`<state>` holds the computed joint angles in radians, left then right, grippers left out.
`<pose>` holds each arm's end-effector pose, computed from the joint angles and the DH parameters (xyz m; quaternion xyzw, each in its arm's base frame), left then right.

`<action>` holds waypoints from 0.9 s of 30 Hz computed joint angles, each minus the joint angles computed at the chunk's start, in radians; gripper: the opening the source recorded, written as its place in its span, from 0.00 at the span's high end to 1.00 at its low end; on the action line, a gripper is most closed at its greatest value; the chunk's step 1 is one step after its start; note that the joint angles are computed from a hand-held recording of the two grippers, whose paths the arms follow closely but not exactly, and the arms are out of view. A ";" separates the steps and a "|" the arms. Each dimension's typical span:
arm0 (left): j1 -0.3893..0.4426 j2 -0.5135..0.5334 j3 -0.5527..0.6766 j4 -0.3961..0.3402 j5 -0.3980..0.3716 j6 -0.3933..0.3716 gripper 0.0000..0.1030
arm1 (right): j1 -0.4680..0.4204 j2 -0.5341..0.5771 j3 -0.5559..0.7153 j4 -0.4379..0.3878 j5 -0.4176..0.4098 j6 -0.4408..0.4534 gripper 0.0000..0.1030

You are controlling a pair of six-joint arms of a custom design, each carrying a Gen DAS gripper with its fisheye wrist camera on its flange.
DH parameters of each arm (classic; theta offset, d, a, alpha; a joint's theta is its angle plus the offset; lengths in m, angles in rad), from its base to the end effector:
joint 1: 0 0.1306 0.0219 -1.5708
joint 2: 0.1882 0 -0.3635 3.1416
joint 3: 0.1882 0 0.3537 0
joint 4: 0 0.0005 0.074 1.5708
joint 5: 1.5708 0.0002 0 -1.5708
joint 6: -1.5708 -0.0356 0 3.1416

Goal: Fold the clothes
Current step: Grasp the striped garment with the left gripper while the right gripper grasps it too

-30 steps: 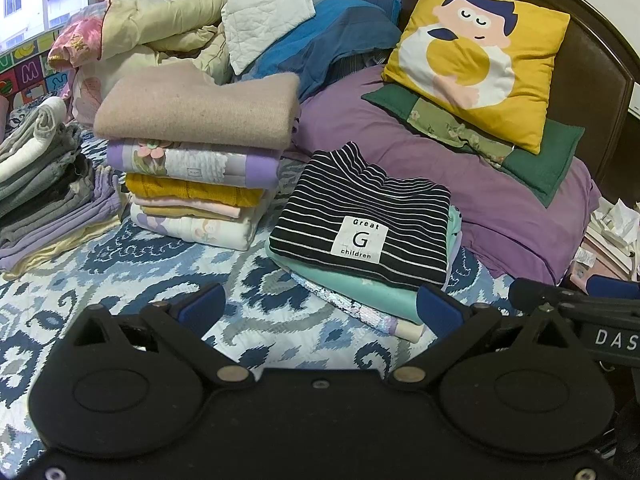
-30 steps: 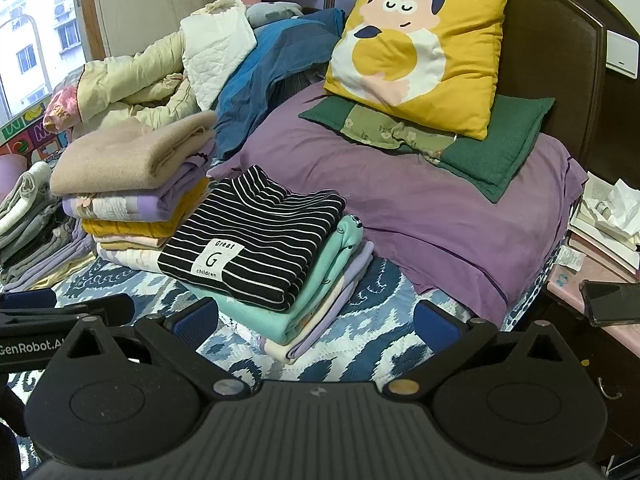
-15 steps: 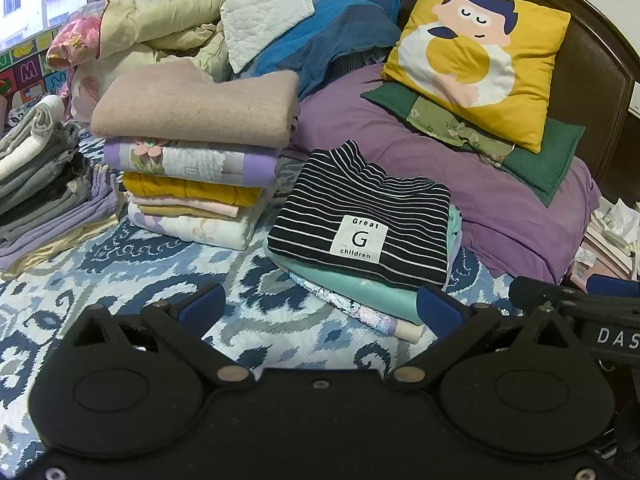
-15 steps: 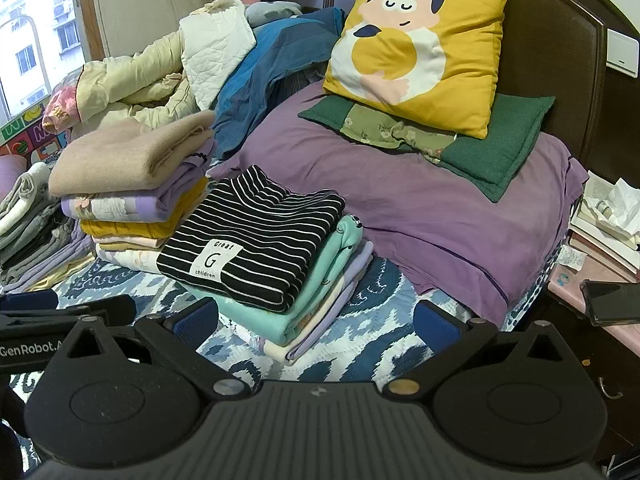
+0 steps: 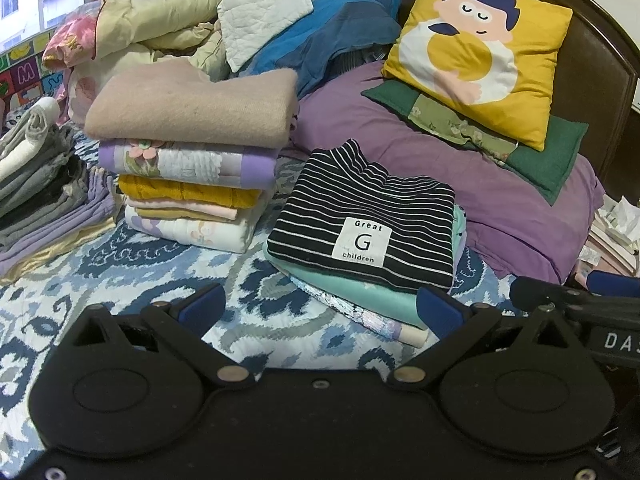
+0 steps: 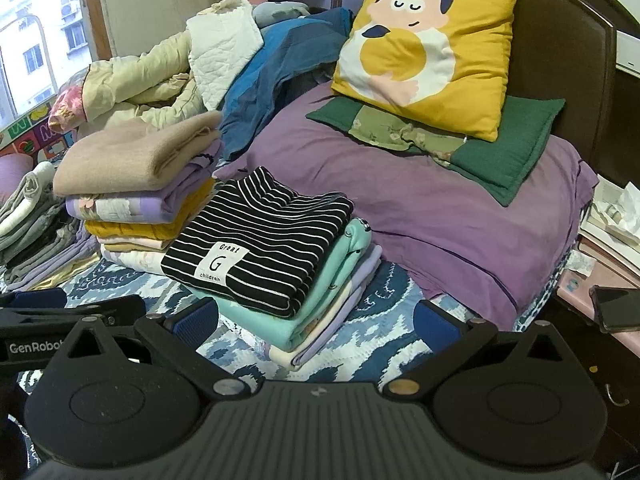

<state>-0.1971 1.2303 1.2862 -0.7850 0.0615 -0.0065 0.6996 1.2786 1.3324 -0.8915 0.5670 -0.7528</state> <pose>0.3932 -0.0813 0.4365 0.1052 0.9063 -0.0668 0.4038 0.3239 0.2469 0.4337 0.1241 0.8933 0.0332 0.4307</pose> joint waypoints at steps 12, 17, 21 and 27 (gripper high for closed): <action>0.058 0.087 0.011 0.118 0.124 -0.028 0.00 | -0.075 0.003 -0.070 0.198 -0.107 0.058 0.00; 0.069 0.173 0.079 0.063 0.146 -0.095 0.00 | -0.100 0.046 -0.068 0.255 -0.133 0.105 0.00; 0.070 0.209 0.082 0.119 0.120 -0.134 0.00 | -0.119 0.088 -0.040 0.239 -0.141 0.104 0.00; 0.102 0.258 0.093 0.171 0.201 -0.122 0.05 | -0.134 0.108 -0.069 0.312 -0.169 0.114 0.00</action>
